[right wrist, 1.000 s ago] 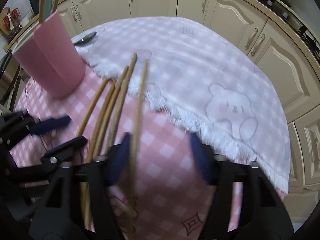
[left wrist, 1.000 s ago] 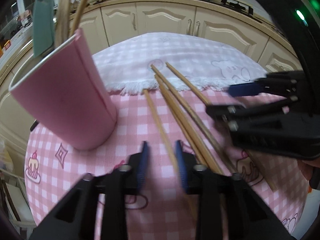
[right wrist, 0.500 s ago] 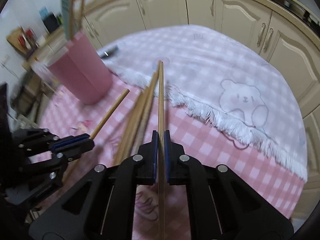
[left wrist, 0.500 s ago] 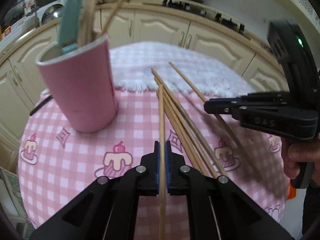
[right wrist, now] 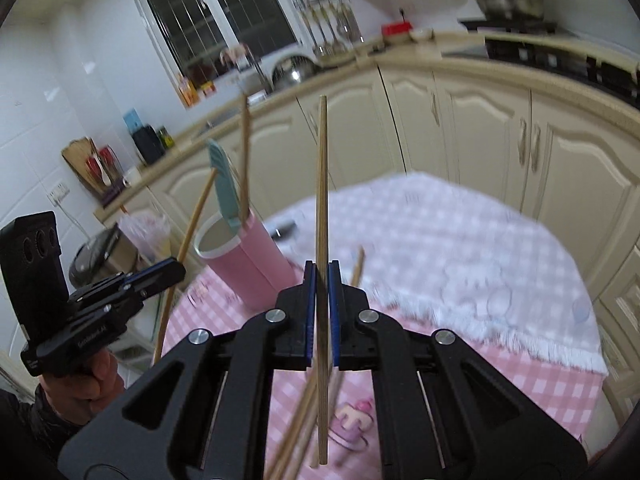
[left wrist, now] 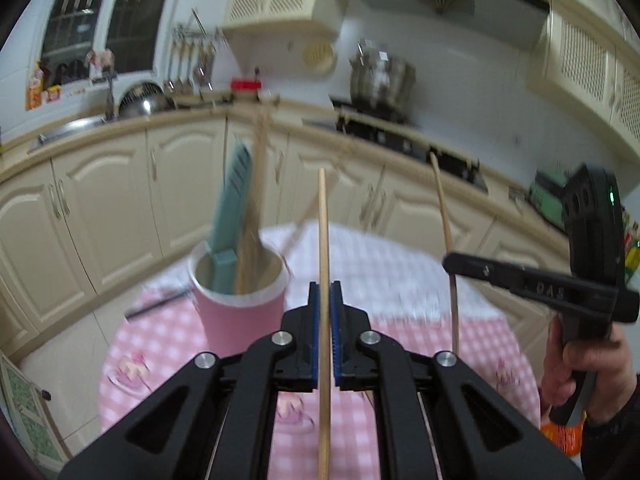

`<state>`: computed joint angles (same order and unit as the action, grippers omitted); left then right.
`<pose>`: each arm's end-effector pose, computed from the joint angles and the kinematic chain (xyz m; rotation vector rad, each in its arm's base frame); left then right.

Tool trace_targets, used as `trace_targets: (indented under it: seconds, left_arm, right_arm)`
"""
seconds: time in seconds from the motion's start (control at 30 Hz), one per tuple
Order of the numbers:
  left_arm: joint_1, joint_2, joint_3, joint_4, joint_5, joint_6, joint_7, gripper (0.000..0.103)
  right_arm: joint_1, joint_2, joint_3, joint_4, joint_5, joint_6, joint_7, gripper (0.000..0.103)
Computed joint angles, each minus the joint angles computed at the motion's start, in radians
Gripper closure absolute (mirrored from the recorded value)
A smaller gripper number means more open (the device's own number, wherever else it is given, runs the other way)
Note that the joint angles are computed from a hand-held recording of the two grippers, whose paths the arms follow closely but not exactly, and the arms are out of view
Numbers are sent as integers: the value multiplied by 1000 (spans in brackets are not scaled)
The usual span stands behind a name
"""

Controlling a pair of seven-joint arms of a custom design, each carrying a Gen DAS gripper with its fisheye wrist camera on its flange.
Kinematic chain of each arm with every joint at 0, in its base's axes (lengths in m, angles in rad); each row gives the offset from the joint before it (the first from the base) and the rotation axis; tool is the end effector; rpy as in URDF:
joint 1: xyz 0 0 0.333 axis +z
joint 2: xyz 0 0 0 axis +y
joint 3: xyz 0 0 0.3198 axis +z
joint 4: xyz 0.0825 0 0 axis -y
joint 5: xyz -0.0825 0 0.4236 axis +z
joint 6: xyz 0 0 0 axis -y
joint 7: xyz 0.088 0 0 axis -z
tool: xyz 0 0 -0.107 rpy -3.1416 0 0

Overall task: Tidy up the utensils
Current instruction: 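Lift both chopsticks over the pink cup and open both grippers, then withdraw both grippers from the cup back over the loose chopsticks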

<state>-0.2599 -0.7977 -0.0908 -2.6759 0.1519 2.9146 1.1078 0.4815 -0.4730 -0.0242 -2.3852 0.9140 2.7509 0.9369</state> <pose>0.3660 -0.1498 0.5844 -1.6389 1.6823 -1.1458 0.4524 0.1853 0.5698 -1.7608 1.1963 -0.1709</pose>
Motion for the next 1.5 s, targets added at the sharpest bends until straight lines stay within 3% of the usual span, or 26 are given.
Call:
trace_targets:
  seconds: [0.33, 0.47, 0.67, 0.77, 0.9, 1.1, 1.33, 1.37, 1.4, 1.43, 1.47, 1.5]
  left_arm:
    - [174, 65, -37, 93, 72, 236, -69, 99]
    - [234, 127, -51, 149, 95, 331, -91, 99]
    - [376, 221, -141, 224, 100, 450, -126, 99]
    - [460, 254, -212, 243, 76, 499, -133, 98]
    - [526, 281, -279, 251, 33, 543, -119, 98]
    - [569, 325, -337, 237, -53, 586, -71, 98]
    - [557, 362, -354, 208, -126, 599, 10, 97]
    - [534, 366, -333, 204, -121, 593, 14, 96]
    - [520, 360, -319, 199, -118, 576, 19, 83]
    - [526, 346, -325, 188, -128, 569, 22, 58]
    - [528, 337, -327, 181, -133, 573, 22, 47]
    - [525, 322, -322, 169, -137, 577, 17, 38]
  right_arm:
    - [94, 63, -20, 178, 180, 84, -156, 97]
    - [113, 123, 2, 285, 248, 132, -229, 97]
    - [112, 226, 40, 412, 359, 172, -320, 97]
    - [96, 266, 67, 455, 390, 181, -351, 97]
    - [78, 308, 99, 488, 421, 200, -395, 97]
    - [52, 357, 131, 508, 424, 215, -400, 97]
    - [21, 386, 154, 487, 296, 187, -251, 96]
    - [18, 384, 154, 481, 276, 181, -227, 95]
    - [14, 380, 153, 474, 260, 172, -205, 95]
    - [13, 375, 151, 468, 252, 174, -194, 94]
    - [13, 371, 150, 463, 250, 179, -190, 81]
    - [15, 361, 146, 454, 270, 191, -198, 47]
